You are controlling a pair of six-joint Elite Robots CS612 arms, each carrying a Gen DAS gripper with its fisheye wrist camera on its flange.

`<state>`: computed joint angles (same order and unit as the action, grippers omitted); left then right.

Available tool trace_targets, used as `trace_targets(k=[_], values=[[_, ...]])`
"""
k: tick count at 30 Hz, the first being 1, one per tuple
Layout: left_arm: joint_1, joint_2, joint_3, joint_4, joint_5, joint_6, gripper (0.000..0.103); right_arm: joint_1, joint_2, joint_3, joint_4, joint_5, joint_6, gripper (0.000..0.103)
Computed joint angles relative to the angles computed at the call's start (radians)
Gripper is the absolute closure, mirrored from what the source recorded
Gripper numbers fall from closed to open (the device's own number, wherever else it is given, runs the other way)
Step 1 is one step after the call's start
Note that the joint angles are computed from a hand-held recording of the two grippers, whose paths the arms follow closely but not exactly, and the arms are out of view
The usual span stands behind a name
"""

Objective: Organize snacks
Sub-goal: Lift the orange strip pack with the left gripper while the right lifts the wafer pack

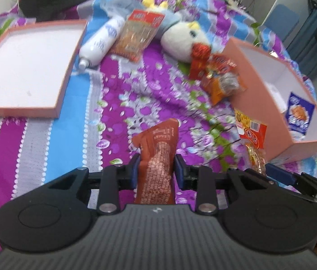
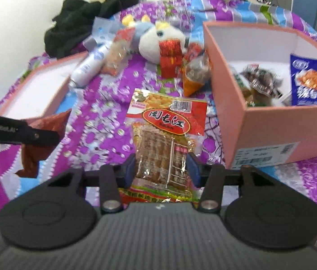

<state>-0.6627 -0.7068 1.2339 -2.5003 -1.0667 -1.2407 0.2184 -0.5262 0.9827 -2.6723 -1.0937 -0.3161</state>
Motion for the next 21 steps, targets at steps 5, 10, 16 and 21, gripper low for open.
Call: trace_targets(k=[5, 10, 16, 21], values=[[-0.026, -0.022, -0.008, -0.001, 0.056, 0.01, 0.067, -0.02, -0.059, 0.075, -0.075, 0.034, 0.034, 0.053], [-0.047, -0.038, -0.013, -0.019, 0.078, 0.017, 0.067, -0.04, -0.107, 0.139, -0.15, 0.06, 0.075, 0.053], [-0.063, -0.045, -0.024, -0.029, 0.106, 0.062, 0.067, -0.059, -0.147, 0.192, -0.226, 0.077, 0.109, 0.053], [-0.078, -0.034, -0.049, -0.054, 0.122, 0.106, 0.067, -0.075, -0.166, 0.223, -0.268, 0.074, 0.128, 0.053]])
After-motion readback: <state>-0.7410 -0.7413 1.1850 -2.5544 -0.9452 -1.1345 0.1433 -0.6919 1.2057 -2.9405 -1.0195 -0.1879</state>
